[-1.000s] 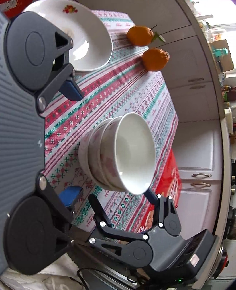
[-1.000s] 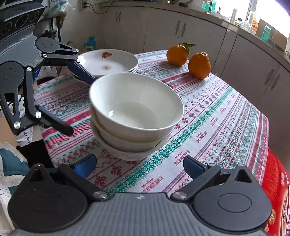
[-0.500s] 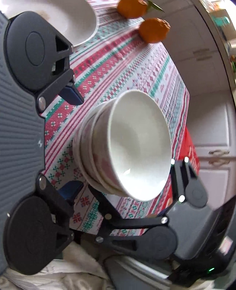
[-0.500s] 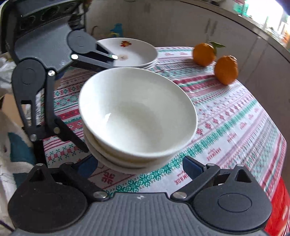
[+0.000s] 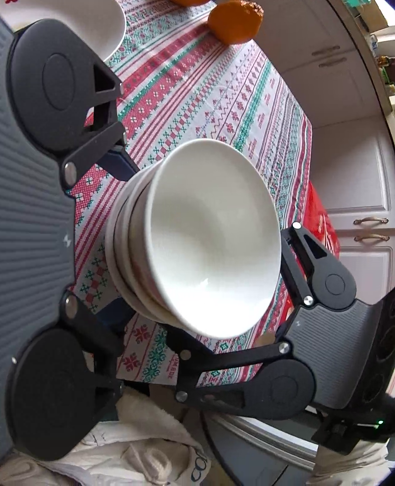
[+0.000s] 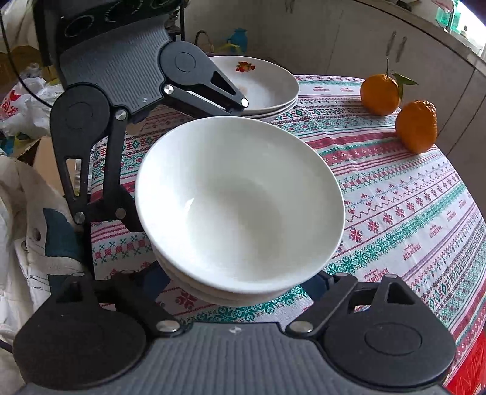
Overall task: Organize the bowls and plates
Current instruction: 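Grasp the stack of three bowls from opposite sides with both grippers and lift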
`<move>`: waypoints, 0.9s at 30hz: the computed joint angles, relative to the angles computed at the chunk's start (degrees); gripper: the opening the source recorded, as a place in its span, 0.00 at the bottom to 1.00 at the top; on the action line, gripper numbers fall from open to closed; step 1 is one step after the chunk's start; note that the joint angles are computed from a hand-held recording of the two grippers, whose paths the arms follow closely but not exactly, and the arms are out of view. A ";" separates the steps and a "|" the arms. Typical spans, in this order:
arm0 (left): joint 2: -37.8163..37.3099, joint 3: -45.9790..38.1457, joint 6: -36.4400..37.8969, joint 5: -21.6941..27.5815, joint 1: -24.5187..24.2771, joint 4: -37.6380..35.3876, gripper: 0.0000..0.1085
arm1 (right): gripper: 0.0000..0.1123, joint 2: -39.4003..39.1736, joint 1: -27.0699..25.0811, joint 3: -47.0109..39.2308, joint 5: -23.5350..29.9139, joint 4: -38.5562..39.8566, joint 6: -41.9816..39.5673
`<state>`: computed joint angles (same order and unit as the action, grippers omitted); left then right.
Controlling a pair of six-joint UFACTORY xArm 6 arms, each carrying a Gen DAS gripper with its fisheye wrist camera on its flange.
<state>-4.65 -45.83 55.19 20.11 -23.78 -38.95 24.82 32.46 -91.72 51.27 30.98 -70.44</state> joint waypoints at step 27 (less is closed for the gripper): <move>1.63 -4.15 2.81 7.47 2.86 -1.61 0.75 | 0.79 2.76 -0.09 -5.23 5.23 -1.05 2.78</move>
<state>-3.02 -49.98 58.00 27.57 -20.92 -40.56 27.58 32.37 -96.95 56.51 29.94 -67.65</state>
